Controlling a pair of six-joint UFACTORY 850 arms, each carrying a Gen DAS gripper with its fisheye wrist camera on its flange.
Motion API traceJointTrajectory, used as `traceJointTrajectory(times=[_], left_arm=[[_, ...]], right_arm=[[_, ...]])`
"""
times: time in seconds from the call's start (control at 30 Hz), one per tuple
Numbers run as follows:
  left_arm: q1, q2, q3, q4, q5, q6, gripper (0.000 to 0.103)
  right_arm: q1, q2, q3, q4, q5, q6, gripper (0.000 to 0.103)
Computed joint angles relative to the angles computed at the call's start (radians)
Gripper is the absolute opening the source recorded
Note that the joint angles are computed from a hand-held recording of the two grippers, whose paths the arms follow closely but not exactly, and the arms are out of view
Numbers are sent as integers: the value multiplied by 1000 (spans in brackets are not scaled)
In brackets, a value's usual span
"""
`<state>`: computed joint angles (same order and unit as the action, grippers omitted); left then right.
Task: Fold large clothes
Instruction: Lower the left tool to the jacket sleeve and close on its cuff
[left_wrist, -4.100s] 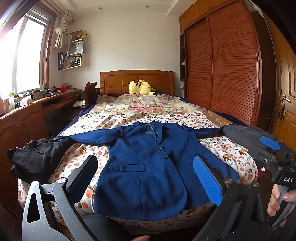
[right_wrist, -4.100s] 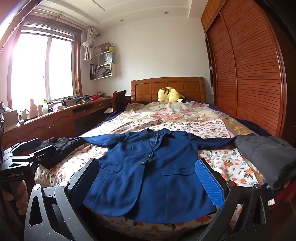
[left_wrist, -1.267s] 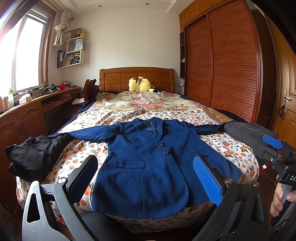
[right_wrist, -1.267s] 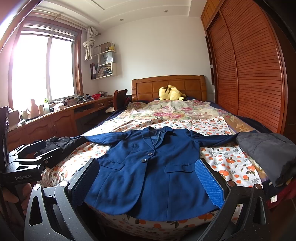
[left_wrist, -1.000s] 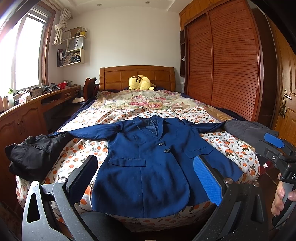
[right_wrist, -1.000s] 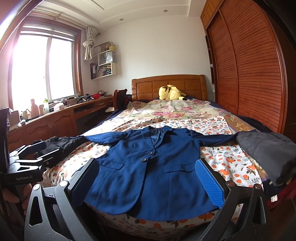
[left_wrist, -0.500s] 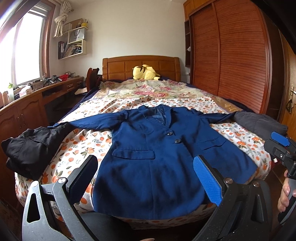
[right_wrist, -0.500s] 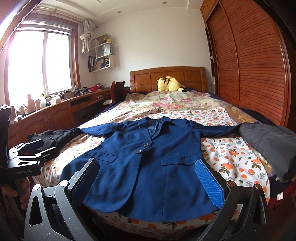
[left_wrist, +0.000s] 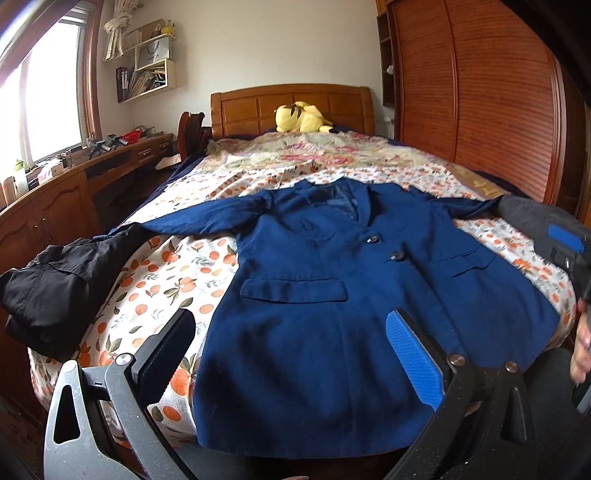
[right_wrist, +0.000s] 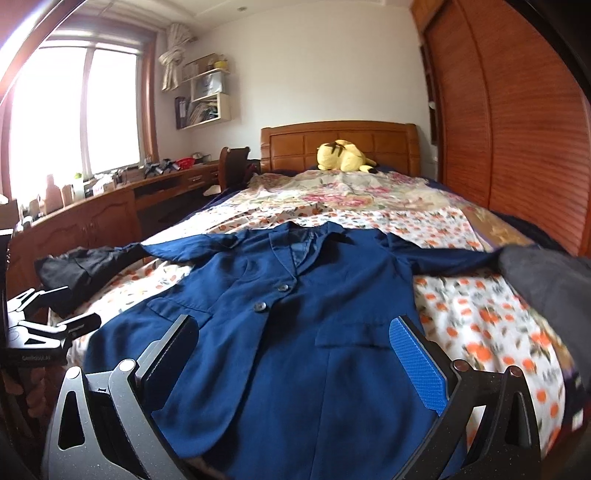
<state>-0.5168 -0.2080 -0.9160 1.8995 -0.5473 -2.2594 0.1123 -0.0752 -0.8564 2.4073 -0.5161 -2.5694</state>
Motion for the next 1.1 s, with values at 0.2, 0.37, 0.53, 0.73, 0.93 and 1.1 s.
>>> traceJointTrajectory(times=[0.2,0.37,0.53,0.73,0.93,1.1], left_arm=[[59,-55,-30,9,46,12,103],[127,-79,-49,8,128,14,103],[207,-101,-78,14,197,24,103],[296,-142,-142,5,267,53,103],[397,-207,-248,186,376,-149,101],[478,-302,-376,495,464,-493,83]], right_arm=[[51,-130,-132,-21,12,-2,103],[97,-253,-297,-166,41,136,103],[124,-395,-475,-356,81,307,103],[143,-531,-638,-687,115,596,103],[152,-529,-645,-742,127,613,103],[154,-555,-680,-791,130,679,103]])
